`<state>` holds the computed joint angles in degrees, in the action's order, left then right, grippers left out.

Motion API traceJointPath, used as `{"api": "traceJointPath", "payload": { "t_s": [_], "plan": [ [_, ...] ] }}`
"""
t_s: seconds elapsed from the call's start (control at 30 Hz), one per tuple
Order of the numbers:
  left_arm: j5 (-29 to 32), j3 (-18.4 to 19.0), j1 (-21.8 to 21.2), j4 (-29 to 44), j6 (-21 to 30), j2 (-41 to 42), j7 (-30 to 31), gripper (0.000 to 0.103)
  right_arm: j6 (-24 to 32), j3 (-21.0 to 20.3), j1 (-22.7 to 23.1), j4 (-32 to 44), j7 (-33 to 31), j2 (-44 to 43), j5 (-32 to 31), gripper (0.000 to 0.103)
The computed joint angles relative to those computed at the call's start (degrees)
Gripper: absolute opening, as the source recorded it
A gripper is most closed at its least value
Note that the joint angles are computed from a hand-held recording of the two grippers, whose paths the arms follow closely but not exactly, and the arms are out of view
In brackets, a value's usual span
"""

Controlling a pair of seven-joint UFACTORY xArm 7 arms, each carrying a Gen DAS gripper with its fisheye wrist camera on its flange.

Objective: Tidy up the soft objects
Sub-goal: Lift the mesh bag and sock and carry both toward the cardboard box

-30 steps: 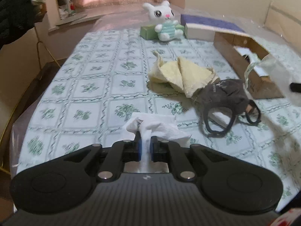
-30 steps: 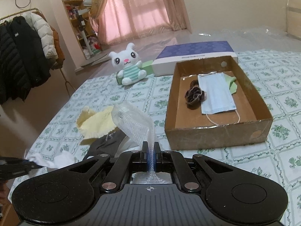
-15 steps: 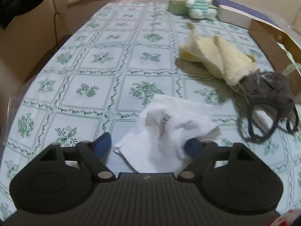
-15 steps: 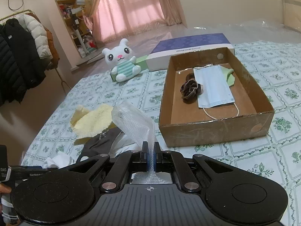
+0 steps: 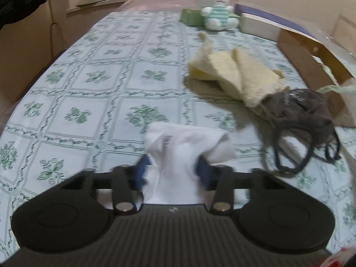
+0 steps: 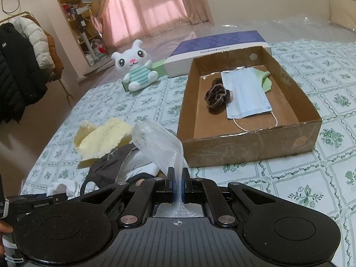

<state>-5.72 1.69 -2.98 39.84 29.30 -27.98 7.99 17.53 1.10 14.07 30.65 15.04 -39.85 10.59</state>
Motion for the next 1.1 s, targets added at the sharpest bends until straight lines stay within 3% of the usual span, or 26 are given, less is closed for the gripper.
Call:
{"api": "traceJointPath", "payload": {
  "t_s": [0.07, 0.2, 0.53, 1.1],
  "plan": [
    [0.12, -0.24, -0.5, 0.02, 0.74, -0.54, 0.57, 0.02, 0.28, 0.03, -0.01, -0.2, 0.15, -0.29, 0.03, 0.004],
    [-1.42, 0.37, -1.88, -0.03, 3.22, -2.25, 1.76, 0.017, 0.66, 0.18, -0.28, -0.6, 0.49, -1.2, -0.1, 0.004],
    [-2.3, -0.15, -2.81, 0.39, 6.64, -8.37, 2.05, 0.017, 1.34, 0.14, -0.77, -1.89, 1.32, -4.99, -0.4, 0.004],
    [-2.76, -1.33, -5.47, 4.36, 8.55, -11.55, 1.6, 0.017, 3.68, -0.23, -2.31, -4.61, 3.22, -13.11, -0.81, 0.004]
  ]
}}
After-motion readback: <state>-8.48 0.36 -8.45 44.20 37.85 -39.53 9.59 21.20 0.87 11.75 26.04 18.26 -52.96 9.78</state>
